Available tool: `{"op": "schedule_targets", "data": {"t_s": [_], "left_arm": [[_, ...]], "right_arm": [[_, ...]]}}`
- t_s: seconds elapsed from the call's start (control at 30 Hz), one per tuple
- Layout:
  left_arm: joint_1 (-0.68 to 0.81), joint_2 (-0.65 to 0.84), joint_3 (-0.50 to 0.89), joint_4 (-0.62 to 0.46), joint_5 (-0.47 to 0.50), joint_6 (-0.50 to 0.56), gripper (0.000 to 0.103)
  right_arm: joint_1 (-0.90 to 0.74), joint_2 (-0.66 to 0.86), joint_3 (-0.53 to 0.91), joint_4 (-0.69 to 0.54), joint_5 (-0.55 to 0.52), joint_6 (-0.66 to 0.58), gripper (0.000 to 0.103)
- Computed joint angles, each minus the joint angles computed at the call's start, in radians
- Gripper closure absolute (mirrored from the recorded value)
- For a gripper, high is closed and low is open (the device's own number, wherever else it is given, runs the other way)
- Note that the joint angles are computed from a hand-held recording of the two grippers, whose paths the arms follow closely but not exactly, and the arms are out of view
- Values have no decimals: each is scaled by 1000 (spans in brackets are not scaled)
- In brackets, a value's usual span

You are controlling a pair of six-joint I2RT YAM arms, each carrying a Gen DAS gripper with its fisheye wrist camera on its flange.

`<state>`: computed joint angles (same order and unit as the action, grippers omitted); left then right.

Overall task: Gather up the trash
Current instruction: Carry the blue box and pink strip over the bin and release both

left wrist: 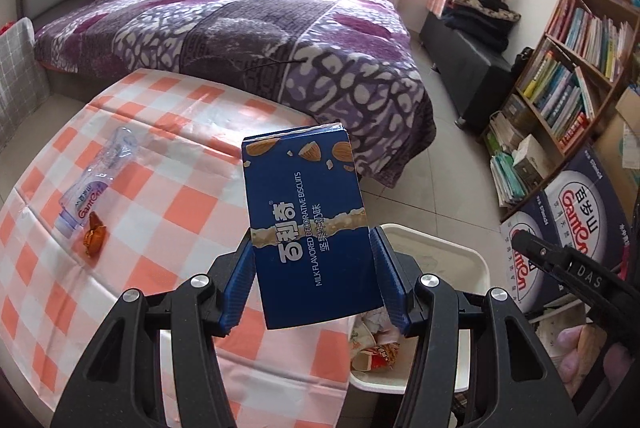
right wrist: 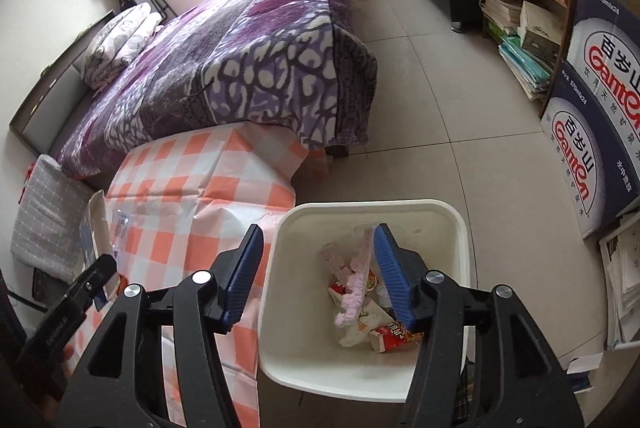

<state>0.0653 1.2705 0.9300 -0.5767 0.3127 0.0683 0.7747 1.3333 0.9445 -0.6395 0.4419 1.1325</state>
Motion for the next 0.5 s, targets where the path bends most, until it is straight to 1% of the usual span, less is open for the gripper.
{"op": "schedule_targets", "data": {"t_s": [0.13,0.23,0.37,0.5], "left_arm": [[-76,3,-21,16,-12,-20,48],[-136,20,-27,20,-12,-37,48],[-218,32,-43,37,-16,-66,48],[-287,43,-58,45,1,-83,47]], "right_arm": [[-48,-75,-61,12,-6,28,37],[-73,-117,-90,13,-4,44,36],[-109,-169,-127,16,-5,62,31],[-138,-211,-155,15,-6,72,30]]}}
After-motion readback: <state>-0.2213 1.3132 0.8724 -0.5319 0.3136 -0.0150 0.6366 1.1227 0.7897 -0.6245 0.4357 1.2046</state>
